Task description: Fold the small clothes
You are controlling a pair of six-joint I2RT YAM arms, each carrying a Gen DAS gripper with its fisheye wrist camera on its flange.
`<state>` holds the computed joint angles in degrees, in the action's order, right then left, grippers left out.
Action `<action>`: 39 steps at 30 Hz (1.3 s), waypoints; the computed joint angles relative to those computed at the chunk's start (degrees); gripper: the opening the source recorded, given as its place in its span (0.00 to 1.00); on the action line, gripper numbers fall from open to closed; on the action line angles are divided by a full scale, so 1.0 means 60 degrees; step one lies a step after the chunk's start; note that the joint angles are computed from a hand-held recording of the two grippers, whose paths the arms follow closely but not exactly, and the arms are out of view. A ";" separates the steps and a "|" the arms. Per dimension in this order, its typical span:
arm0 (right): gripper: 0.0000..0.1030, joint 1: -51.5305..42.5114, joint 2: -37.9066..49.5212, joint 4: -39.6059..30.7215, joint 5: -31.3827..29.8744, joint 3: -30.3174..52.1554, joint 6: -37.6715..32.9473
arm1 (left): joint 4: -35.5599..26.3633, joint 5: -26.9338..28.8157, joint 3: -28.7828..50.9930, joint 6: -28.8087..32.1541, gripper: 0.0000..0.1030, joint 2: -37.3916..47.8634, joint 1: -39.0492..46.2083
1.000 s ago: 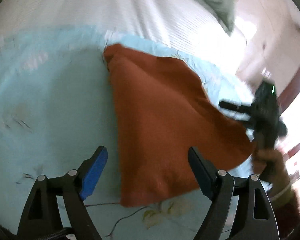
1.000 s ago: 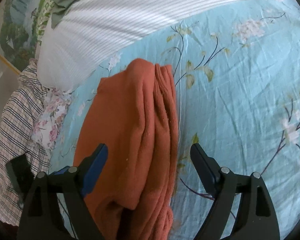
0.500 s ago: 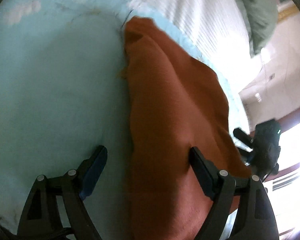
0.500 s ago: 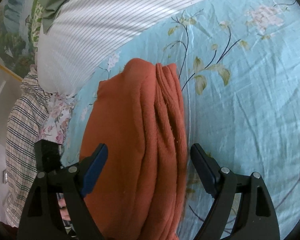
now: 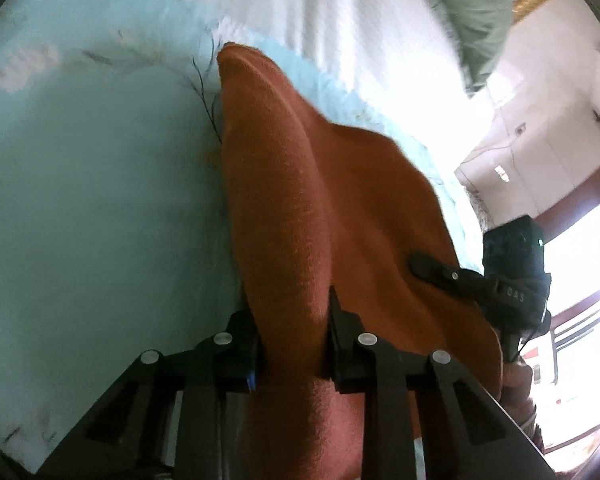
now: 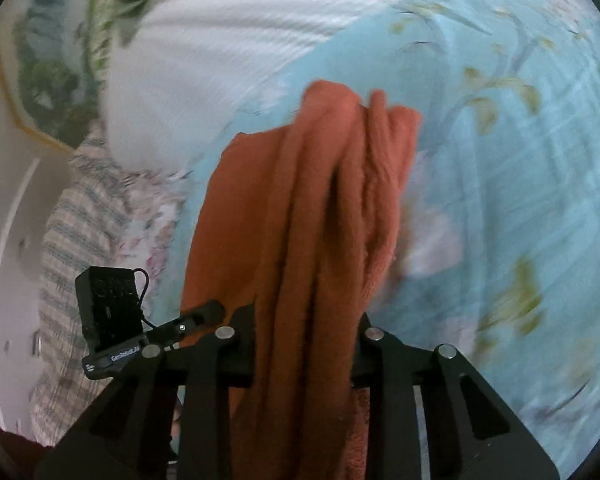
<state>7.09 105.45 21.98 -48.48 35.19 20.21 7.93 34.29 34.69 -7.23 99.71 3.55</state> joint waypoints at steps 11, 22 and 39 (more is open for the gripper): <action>0.28 0.3775 0.1084 0.3089 0.0887 -0.0064 0.2382 | -0.6079 0.1375 -0.0880 0.5827 0.24 -0.3975 0.5497; 0.35 0.4450 0.2194 0.2656 0.2131 0.0656 0.2440 | -0.5285 0.1247 -0.0966 0.7642 0.48 -0.1355 0.7947; 0.47 0.4518 -0.0027 0.0933 0.3884 0.0773 0.1636 | -0.9264 0.3095 -0.0963 1.1353 0.54 -0.4031 1.0656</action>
